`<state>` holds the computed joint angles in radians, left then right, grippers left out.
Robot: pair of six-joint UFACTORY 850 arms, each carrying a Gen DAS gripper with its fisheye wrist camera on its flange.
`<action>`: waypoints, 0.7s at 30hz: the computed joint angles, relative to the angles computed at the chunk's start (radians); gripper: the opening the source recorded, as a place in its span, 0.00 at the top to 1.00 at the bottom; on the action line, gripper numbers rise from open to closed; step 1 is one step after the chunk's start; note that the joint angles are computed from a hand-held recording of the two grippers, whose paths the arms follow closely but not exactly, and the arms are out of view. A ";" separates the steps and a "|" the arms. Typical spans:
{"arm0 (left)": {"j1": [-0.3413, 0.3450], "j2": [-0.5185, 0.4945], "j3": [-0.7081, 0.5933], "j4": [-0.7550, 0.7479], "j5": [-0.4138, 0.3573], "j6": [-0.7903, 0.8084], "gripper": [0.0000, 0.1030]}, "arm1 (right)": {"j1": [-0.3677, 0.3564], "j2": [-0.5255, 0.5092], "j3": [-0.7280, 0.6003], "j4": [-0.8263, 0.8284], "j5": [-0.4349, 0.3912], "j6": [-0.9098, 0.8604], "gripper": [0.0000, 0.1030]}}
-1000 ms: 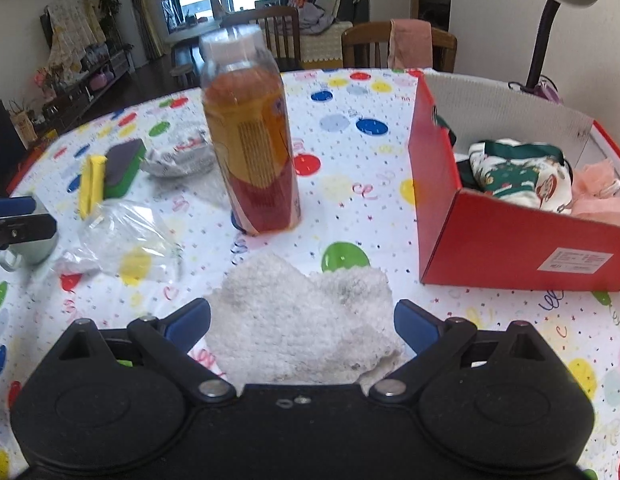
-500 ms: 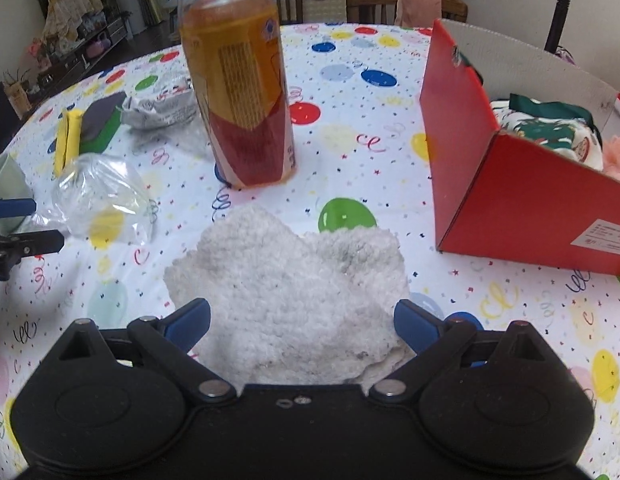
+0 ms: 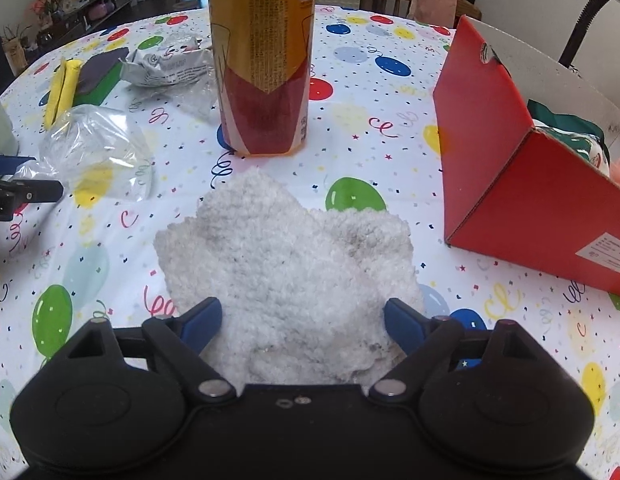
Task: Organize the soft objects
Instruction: 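Grasp the white fluffy towel with the right tool while the left tool grasps the clear plastic bag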
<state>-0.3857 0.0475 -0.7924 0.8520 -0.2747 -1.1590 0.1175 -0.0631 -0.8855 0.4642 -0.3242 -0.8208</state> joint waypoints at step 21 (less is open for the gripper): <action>-0.030 0.015 -0.035 -0.074 -0.062 0.009 0.56 | 0.012 0.082 0.038 -0.054 0.057 0.091 0.77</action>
